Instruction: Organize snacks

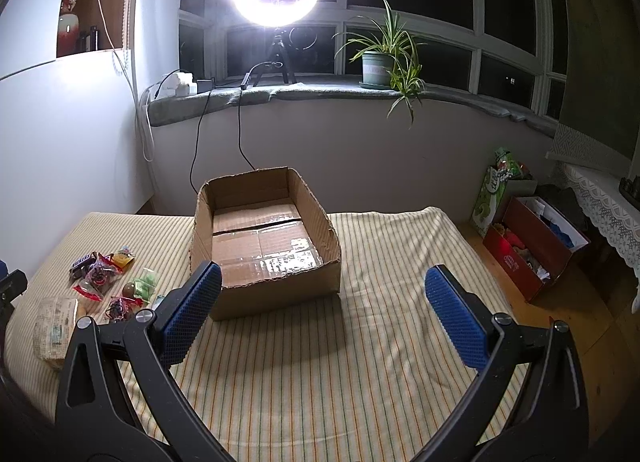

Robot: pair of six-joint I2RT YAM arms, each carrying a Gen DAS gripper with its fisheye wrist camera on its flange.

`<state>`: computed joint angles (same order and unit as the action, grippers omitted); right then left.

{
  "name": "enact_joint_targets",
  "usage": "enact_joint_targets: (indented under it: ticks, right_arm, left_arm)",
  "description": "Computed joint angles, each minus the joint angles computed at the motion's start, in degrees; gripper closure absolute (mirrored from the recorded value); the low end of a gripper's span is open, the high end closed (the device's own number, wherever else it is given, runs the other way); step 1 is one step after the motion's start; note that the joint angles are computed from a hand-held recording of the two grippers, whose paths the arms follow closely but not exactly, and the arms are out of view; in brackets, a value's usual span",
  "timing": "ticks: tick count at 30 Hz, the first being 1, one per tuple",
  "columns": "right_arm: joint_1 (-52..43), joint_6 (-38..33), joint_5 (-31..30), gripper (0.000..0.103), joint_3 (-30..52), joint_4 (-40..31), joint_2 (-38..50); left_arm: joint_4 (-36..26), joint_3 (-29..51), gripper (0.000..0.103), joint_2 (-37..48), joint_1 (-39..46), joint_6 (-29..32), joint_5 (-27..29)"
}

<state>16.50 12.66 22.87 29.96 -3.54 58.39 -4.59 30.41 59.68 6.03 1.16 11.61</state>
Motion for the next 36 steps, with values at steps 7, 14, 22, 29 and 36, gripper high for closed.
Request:
enact_joint_targets:
  ticks: [7,14,22,29,36]
  right_arm:
    - [-0.05,-0.03,-0.04,0.000,-0.12,0.25,0.06]
    - [-0.04,0.03,-0.13,0.000,-0.35,0.32,-0.06]
    - [-0.09,-0.03,-0.17,0.000,-0.29,0.31,-0.02]
    - [-0.15,0.04,-0.24,0.000,-0.20,0.20,-0.01]
    - [-0.07,0.05,-0.18,0.000,-0.21,0.16,-0.10]
  left_arm:
    - [-0.26,0.17,0.018,-0.11,-0.18,-0.07,-0.09]
    - [-0.19,0.20,0.018,-0.09,-0.40,-0.22,-0.22]
    - [-0.18,0.14,0.018,-0.16,-0.38,-0.23,-0.19]
    - [-0.17,0.07,0.018,-0.31,-0.62,-0.35,-0.39]
    - [-0.32,0.31,0.018,-0.26,-0.98,-0.49,-0.61]
